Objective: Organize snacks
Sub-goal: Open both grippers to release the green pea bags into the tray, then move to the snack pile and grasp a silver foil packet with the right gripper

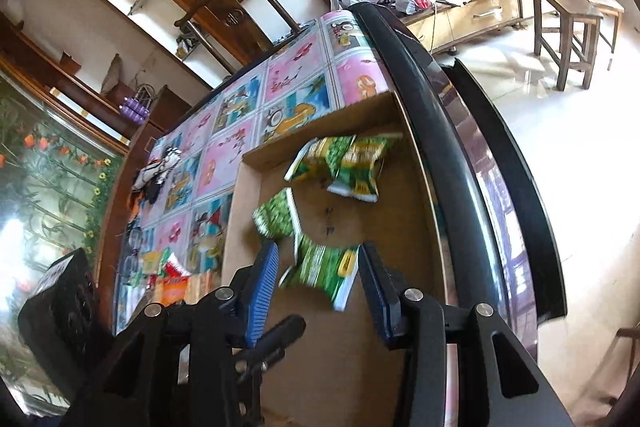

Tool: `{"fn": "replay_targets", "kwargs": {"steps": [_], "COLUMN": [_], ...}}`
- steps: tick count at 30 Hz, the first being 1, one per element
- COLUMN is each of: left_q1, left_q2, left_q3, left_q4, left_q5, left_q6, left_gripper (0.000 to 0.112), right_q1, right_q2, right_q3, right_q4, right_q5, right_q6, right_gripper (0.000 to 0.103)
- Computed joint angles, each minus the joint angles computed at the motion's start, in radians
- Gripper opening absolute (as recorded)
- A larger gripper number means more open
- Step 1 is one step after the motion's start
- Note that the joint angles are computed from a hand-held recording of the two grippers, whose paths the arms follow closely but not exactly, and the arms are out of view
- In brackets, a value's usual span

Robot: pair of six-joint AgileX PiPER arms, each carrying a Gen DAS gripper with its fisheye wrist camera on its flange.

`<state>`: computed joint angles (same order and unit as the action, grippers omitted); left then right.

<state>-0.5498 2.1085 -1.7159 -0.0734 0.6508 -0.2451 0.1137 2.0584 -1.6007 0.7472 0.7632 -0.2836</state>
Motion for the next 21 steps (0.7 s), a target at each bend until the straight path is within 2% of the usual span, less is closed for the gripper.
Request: {"fn": "replay_targets", "kwargs": {"steps": [7, 12, 14, 17, 21], "left_q1": [0.008, 0.060, 0.093, 0.161, 0.307], "left_q2": [-0.169, -0.302, -0.368, -0.460, -0.590], "left_q3": [0.234, 0.428, 0.525, 0.653, 0.814], "left_q4": [-0.044, -0.228, -0.314, -0.423, -0.586], "left_q5": [-0.093, -0.140, -0.163, -0.171, -0.150], "left_q6": [0.066, 0.294, 0.411, 0.566, 0.793], "left_gripper": [0.046, 0.046, 0.046, 0.047, 0.050], "right_q1": [0.024, 0.096, 0.146, 0.263, 0.423], "right_q2": [-0.201, -0.349, -0.391, -0.418, -0.381], "right_q3": [0.327, 0.538, 0.590, 0.611, 0.562], "right_q4": [0.142, 0.180, 0.179, 0.040, -0.134], "right_q5": [-0.102, -0.235, -0.282, -0.352, -0.391], "right_q6": [-0.142, -0.102, -0.049, 0.155, 0.416], "right_gripper": [0.046, 0.047, 0.047, 0.046, 0.047]}}
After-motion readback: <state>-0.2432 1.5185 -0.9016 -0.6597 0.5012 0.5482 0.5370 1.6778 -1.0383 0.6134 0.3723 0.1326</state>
